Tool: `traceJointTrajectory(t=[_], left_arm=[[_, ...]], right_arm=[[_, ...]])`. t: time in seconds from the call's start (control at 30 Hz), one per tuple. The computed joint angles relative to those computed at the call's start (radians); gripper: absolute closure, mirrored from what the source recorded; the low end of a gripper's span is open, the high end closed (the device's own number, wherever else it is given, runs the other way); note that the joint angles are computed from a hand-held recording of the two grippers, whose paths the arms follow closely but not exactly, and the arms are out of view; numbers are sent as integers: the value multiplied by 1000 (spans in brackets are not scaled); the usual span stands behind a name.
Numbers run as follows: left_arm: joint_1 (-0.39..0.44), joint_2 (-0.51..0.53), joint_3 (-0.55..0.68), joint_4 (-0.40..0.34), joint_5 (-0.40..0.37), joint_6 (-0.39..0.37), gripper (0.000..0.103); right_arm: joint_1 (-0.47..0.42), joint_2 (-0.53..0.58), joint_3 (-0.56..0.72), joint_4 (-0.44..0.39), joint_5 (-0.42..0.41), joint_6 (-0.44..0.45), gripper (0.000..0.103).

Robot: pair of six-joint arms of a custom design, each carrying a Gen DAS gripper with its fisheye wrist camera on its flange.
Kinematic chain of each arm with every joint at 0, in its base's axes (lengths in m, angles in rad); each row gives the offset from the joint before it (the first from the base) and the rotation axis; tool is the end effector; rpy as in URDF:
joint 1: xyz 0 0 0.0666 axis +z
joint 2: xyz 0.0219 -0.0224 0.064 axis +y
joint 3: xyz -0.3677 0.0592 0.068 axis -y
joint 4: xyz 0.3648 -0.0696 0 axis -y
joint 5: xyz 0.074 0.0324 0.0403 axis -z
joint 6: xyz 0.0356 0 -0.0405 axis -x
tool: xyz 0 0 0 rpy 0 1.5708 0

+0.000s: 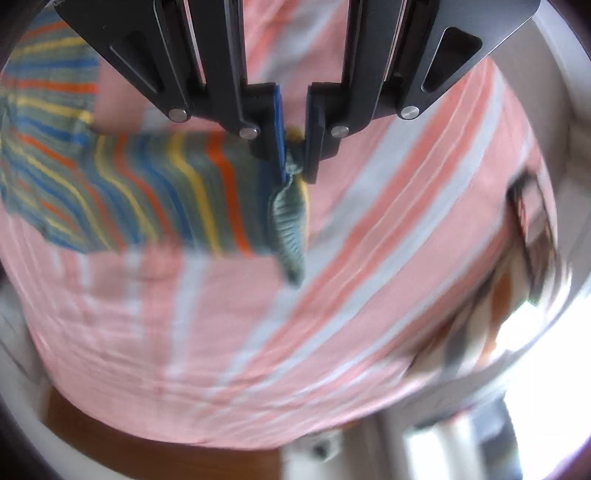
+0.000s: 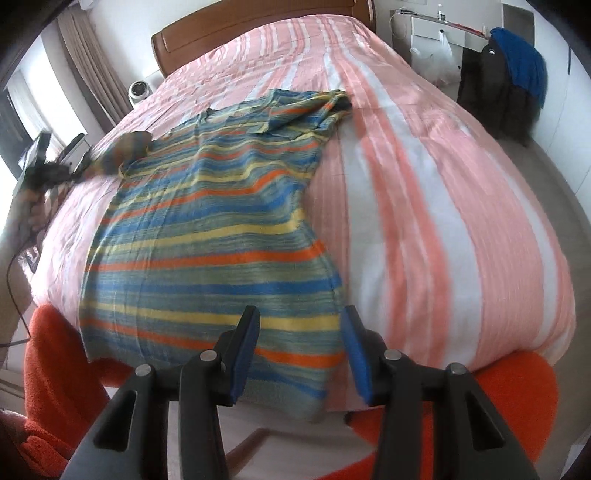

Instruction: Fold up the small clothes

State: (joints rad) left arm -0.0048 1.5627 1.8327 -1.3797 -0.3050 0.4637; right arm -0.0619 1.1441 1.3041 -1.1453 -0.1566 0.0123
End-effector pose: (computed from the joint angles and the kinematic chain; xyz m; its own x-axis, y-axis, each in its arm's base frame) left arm 0.4864 0.0080 0.4994 -0.7433 -0.4231 -0.5182 -0.5160 0.8556 0.0415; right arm 0.3516 -0.0166 0.4605 -0.8315 0.0394 -0.5542 -0.0351 0.9918 0.1232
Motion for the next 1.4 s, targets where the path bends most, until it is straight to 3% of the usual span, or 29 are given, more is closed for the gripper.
traceJointTrajectory(t=[0.2, 0.27, 0.37, 0.4, 0.43, 0.47, 0.5, 0.53, 0.63, 0.73, 0.8, 0.87, 0.93, 1.03, 1.1, 1.2, 1.3, 1.4], left_arm=[[-11, -5, -116, 11, 3, 88, 98], [-39, -20, -154, 32, -48, 93, 98], [-30, -48, -177, 45, -38, 84, 95], [-34, -55, -176, 33, -50, 89, 87], [-33, -59, -169, 9, -67, 97, 75], [-26, -65, -169, 0, -68, 96, 63], [-30, -99, -194, 4, -62, 105, 39], [-30, -128, -217, 20, -53, 107, 29], [-67, -262, -325, 76, -30, 126, 27], [-109, -343, -405, 103, -24, 153, 23], [-131, -377, -452, 123, -32, 164, 23], [-135, -383, -482, 134, -28, 158, 23], [-132, -388, -520, 146, -18, 168, 23], [-127, -407, -562, 192, -19, 167, 23], [-126, -402, -559, 204, -20, 168, 23], [-134, -393, -560, 211, -35, 178, 22], [-144, -387, -563, 217, -48, 182, 22], [-145, -384, -562, 215, -51, 180, 22]], right_arm=[[50, 11, 6, -8, 32, 20, 58], [42, 19, 23, -25, 28, 25, 58], [22, 64, 106, -60, 32, 71, 58], [19, 103, 173, -71, 53, 101, 58], [16, 138, 228, -86, 60, 126, 48], [15, 213, 334, -116, 62, 169, 26], [16, 262, 397, -119, 66, 191, 17], [22, 322, 468, -104, 74, 214, 11], [37, 499, 661, -130, 52, 199, 11], [75, 683, 839, -178, 67, 214, 23], [113, 772, 894, -168, 157, 307, 38], [117, 831, 932, -167, 175, 329, 71], [95, 859, 985, -185, 138, 277, 99], [2, 846, 1068, -211, -21, 134, 99], [-77, 848, 1151, -257, -67, 84, 99], [-199, 866, 1274, -321, -35, 43, 99], [-301, 846, 1267, -319, 72, 20, 99], [-360, 846, 1236, -348, 49, -7, 99]])
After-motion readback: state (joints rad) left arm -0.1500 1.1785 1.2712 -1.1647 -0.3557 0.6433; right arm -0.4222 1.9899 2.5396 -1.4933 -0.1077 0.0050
